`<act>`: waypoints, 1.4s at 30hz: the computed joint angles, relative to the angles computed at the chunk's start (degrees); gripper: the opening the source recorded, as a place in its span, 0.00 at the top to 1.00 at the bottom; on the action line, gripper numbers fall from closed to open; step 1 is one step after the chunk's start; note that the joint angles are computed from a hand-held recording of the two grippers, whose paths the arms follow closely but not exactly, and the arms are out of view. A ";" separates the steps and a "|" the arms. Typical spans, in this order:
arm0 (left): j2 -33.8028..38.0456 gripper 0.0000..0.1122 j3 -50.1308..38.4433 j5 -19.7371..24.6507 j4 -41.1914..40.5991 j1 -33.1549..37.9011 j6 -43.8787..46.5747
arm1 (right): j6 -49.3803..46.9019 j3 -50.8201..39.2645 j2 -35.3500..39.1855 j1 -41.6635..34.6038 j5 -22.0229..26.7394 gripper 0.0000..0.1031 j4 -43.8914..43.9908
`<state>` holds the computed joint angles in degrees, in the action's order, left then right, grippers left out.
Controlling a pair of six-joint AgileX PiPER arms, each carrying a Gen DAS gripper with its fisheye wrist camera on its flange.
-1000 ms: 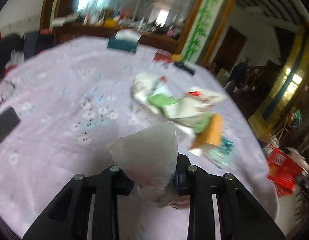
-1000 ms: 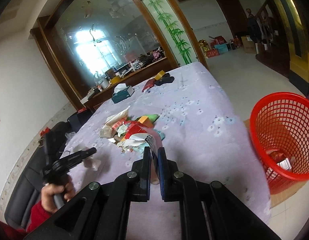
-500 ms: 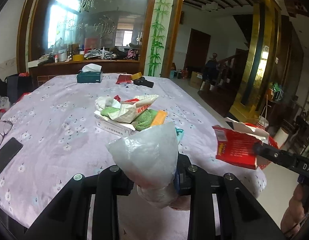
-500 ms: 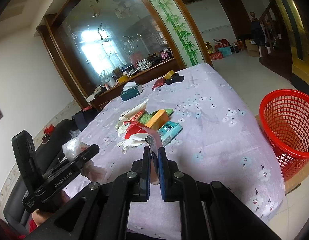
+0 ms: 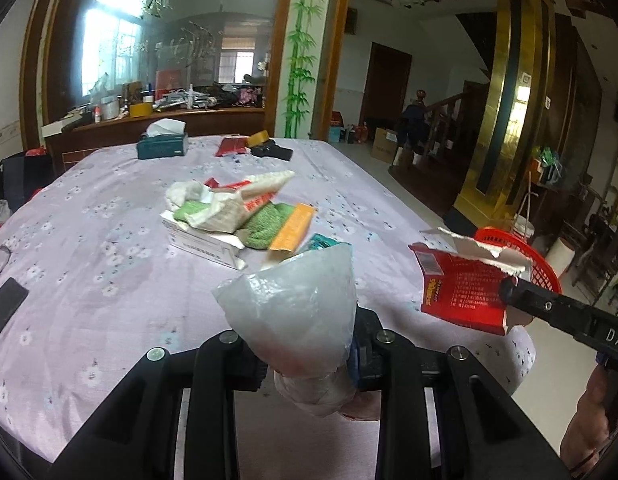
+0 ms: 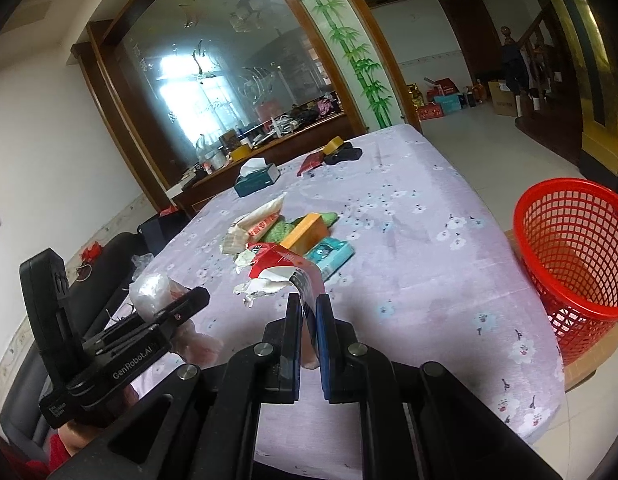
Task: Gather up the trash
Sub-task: 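Carry the plastic bag and wrapper over the red basket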
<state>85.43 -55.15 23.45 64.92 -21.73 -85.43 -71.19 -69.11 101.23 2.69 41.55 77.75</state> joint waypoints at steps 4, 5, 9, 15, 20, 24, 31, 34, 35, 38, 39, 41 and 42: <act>1.73 0.74 -1.41 0.64 -0.37 -0.94 1.23 | 0.14 -0.27 0.62 -0.88 0.39 0.92 -0.01; 2.00 0.74 -1.64 0.81 -0.26 -1.10 1.30 | 0.24 -0.38 0.90 -1.07 0.46 0.92 -0.03; 3.23 0.74 -3.10 1.63 -1.36 -1.67 2.71 | 0.49 -0.55 1.33 -1.68 0.98 0.92 -0.02; 4.67 0.74 -4.95 1.82 -2.43 -1.90 4.70 | 0.93 -0.82 1.42 -2.20 1.27 0.92 -0.11; 5.63 0.74 -6.12 1.86 -3.78 -1.69 6.71 | 1.90 -1.67 1.93 -2.54 1.73 0.92 -0.50; 6.28 0.74 -6.76 2.57 -3.25 -1.86 6.44 | 2.26 -1.92 2.01 -2.70 2.18 0.92 -0.92; 7.65 0.74 -8.48 3.16 -4.20 -1.95 8.03 | 3.12 -2.41 2.08 -2.57 1.81 0.92 -1.45; 8.99 0.74 -10.31 4.54 -4.30 -2.54 9.04 | 3.47 -2.86 2.29 -2.69 1.56 0.92 -1.48; 9.55 0.74 -11.06 5.02 -4.36 -2.78 9.43 | 3.63 -3.01 2.36 -2.90 1.57 0.92 -1.47; 11.03 0.74 -13.39 5.39 -6.06 -3.33 12.05 | 3.44 -3.00 2.25 -4.16 1.59 0.92 -1.04; 11.79 0.74 -14.65 5.22 -7.29 -3.48 13.75 | 3.40 -3.03 2.18 -4.83 1.56 0.92 -0.77; 13.23 0.74 -17.44 4.68 -11.42 -3.60 18.57 | 3.41 -3.20 2.11 -6.32 1.98 0.92 -0.28; 13.82 0.74 -18.71 4.44 -13.44 -3.59 20.79 | 3.36 -3.29 2.04 -7.34 2.04 0.92 0.09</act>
